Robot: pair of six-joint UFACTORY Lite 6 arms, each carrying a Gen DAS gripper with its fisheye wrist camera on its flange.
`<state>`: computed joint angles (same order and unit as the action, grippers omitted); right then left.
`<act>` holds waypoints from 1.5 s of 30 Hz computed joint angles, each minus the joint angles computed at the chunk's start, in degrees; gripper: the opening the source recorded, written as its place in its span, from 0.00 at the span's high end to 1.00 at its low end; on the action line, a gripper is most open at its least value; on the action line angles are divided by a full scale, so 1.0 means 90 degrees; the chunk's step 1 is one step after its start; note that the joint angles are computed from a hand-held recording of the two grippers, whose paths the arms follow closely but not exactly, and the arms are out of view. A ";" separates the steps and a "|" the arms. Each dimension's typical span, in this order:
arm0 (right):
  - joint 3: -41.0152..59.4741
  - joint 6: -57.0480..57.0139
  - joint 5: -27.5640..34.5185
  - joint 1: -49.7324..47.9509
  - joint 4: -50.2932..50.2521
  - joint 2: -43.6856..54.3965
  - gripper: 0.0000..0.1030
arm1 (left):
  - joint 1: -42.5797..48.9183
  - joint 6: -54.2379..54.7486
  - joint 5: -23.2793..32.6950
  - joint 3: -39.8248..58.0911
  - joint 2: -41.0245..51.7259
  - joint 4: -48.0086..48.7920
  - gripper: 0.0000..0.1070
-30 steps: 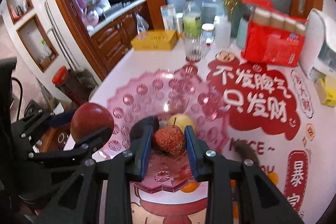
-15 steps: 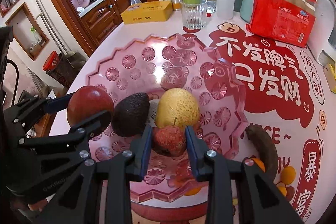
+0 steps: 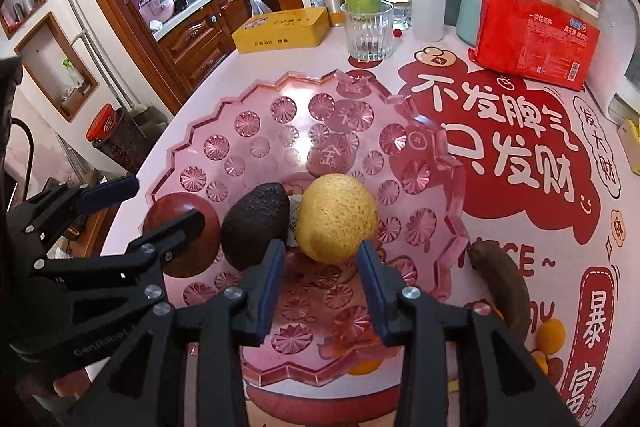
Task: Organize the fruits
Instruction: 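Lower apple and lychee into the pink bowl and open both tools, then withdraw both tools from the bowl toward the remaining fruit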
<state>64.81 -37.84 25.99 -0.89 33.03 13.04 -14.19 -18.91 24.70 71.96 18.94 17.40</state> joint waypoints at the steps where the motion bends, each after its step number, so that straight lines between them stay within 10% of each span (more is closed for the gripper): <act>1: -0.0021 -0.0056 0.0030 -0.0028 0.0071 -0.0045 0.60 | 0.0001 -0.0101 0.0032 -0.0039 -0.0064 0.0091 0.23; 12: -0.0499 -0.0264 0.0167 -0.0197 0.0416 -0.0926 0.44 | 0.0128 0.0229 0.0254 -0.0534 -0.0881 -0.0343 0.13; 45: -0.2670 0.0033 0.1773 -0.0862 0.0011 -0.5447 0.44 | -0.0811 -0.0472 0.1782 -0.2610 -0.5090 -0.0106 0.11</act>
<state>40.78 -37.54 41.95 -8.65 33.13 -35.98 -21.49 -23.15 40.74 48.47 -26.87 16.45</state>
